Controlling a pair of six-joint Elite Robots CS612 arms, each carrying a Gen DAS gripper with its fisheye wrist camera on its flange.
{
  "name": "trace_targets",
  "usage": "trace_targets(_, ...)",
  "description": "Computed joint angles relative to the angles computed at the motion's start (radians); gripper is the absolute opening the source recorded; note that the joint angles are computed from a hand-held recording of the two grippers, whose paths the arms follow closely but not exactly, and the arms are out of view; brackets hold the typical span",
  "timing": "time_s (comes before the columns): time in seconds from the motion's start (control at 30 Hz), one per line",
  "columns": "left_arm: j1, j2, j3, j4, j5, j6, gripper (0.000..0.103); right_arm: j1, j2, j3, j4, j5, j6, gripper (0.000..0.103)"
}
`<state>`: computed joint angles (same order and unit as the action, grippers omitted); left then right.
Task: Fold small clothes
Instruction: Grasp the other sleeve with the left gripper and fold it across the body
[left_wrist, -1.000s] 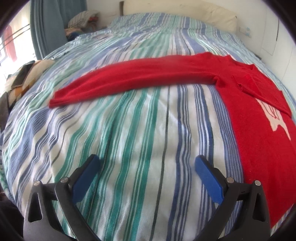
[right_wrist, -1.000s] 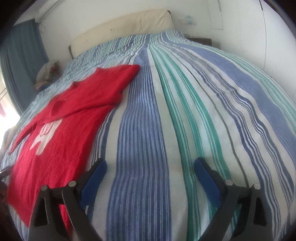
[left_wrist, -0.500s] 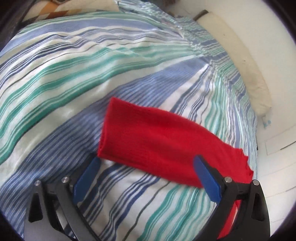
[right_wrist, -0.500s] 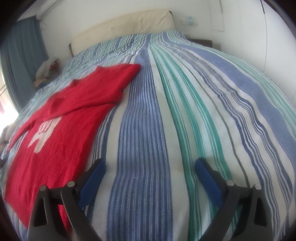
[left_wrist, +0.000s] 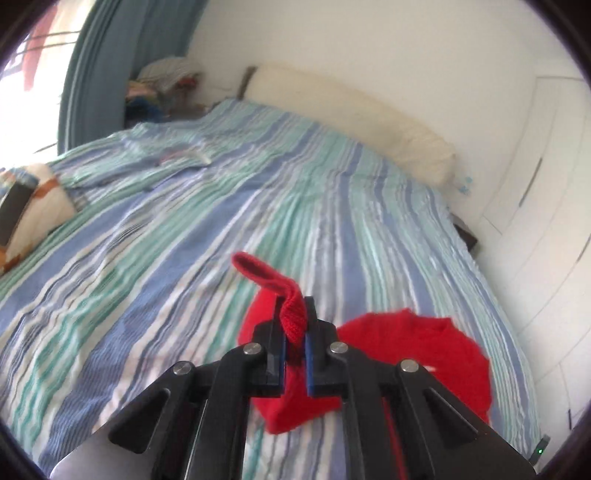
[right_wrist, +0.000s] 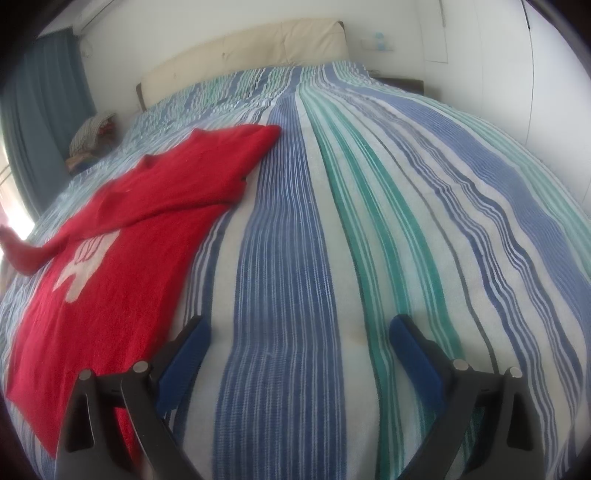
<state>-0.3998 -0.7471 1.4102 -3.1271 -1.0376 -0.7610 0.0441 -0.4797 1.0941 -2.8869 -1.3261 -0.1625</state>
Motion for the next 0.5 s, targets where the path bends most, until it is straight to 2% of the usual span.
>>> trace_targets(0.07, -0.017, 0.041, -0.116, 0.009, -0.052, 0.129, 0.006, 0.001, -0.001, 0.001, -0.001, -0.005, -0.003, 0.097)
trace_targets(0.13, -0.034, 0.092, -0.231, 0.041, -0.101, 0.225, 0.006, 0.0, -0.002, 0.003, -0.001, -0.002, -0.001, 0.097)
trace_targets(0.2, -0.05, 0.149, -0.341, 0.092, -0.148, 0.296, 0.006, -0.001, -0.002, 0.003, -0.001, 0.001, 0.0, 0.097)
trace_targets(0.27, -0.054, 0.207, -0.444, 0.175, -0.26, 0.337, 0.013, -0.001, -0.001, 0.001, 0.0, 0.003, 0.001, 0.097)
trace_targets(0.3, -0.056, 0.232, -0.483, 0.219, -0.305, 0.345, 0.018, -0.001, -0.001, 0.0, 0.001, 0.004, 0.002, 0.097)
trace_targets(0.37, -0.059, 0.272, -0.549, 0.318, -0.37, 0.357, 0.075, -0.001, -0.001, 0.001, 0.001, 0.007, 0.003, 0.097)
trace_targets(0.4, -0.063, 0.281, -0.557, 0.335, -0.37, 0.356, 0.082, -0.002, -0.001, 0.0, 0.001, 0.009, 0.004, 0.097)
trace_targets(0.43, -0.065, 0.283, -0.55, 0.333, -0.36, 0.353, 0.085, -0.002, 0.0, -0.001, 0.002, 0.011, 0.005, 0.097)
trace_targets(0.5, -0.06, 0.272, -0.512, 0.33, -0.364, 0.331, 0.085, -0.003, 0.0, -0.001, 0.002, 0.015, 0.006, 0.097)
